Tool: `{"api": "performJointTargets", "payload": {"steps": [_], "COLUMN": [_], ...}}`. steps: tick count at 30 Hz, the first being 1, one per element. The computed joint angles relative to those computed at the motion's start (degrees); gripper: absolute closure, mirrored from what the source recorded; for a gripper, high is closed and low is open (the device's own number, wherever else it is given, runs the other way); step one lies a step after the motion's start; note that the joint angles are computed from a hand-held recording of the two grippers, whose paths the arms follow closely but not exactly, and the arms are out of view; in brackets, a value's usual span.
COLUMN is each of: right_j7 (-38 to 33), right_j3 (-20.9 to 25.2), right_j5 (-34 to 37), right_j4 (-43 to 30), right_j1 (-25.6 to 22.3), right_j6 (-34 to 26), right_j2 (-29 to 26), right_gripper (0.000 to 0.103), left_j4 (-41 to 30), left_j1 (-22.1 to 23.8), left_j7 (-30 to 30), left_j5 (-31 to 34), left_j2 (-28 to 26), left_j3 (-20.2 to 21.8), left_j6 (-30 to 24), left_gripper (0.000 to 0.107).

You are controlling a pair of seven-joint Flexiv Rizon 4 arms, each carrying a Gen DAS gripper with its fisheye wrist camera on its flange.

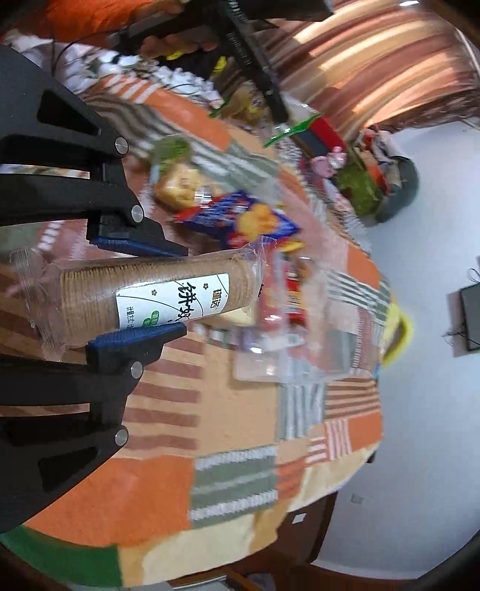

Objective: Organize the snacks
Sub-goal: 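Grasp the tall biscuit roll pack with the right tool and lift it, then lower the biscuit roll pack into the clear box and open the right tool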

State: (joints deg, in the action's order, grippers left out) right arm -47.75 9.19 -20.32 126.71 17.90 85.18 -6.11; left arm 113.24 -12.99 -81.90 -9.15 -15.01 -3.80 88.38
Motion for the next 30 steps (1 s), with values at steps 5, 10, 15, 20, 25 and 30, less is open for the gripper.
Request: {"api": "performJointTargets", "payload": {"steps": [5, 10, 15, 20, 25, 30], "right_j7": [10.31, 14.8, 14.62, 10.41, 6.49, 1.74], "right_j3": [-6.97, -11.23, -12.89, -10.95, -8.97, -6.12], "right_j5": [-11.6, -17.01, -16.92, -13.13, -9.01, -5.01], "right_j4": [-1.83, -5.27, -8.78, -13.44, -16.91, -19.67], "right_j1": [2.22, 3.14, 4.12, 3.04, 2.1, 0.76], "right_j6": [4.17, 5.78, 4.73, 2.18, 0.19, -2.75], "right_j2": [-2.53, -6.19, -9.15, -12.88, -15.78, -17.47], "right_gripper": [0.072, 0.072, 0.072, 0.072, 0.072, 0.071], "left_j4": [-5.33, -11.65, -17.07, -20.82, -23.92, -25.81], "left_j1": [-0.71, -1.6, -1.68, -1.65, -1.63, -2.95], "left_j7": [-0.61, -0.59, 0.03, 1.17, 2.71, 1.66], "left_j5": [0.42, 0.76, 0.7, 0.98, 1.08, 2.04], "left_j2": [-3.89, -8.86, -13.4, -16.63, -18.96, -20.4], "left_j3": [0.21, 0.79, 0.57, 0.35, 0.04, 1.94], "left_j6": [-0.43, -2.96, -6.24, -8.22, -10.05, -12.03], "left_gripper": [0.07, 0.07, 0.07, 0.075, 0.081, 0.081]}}
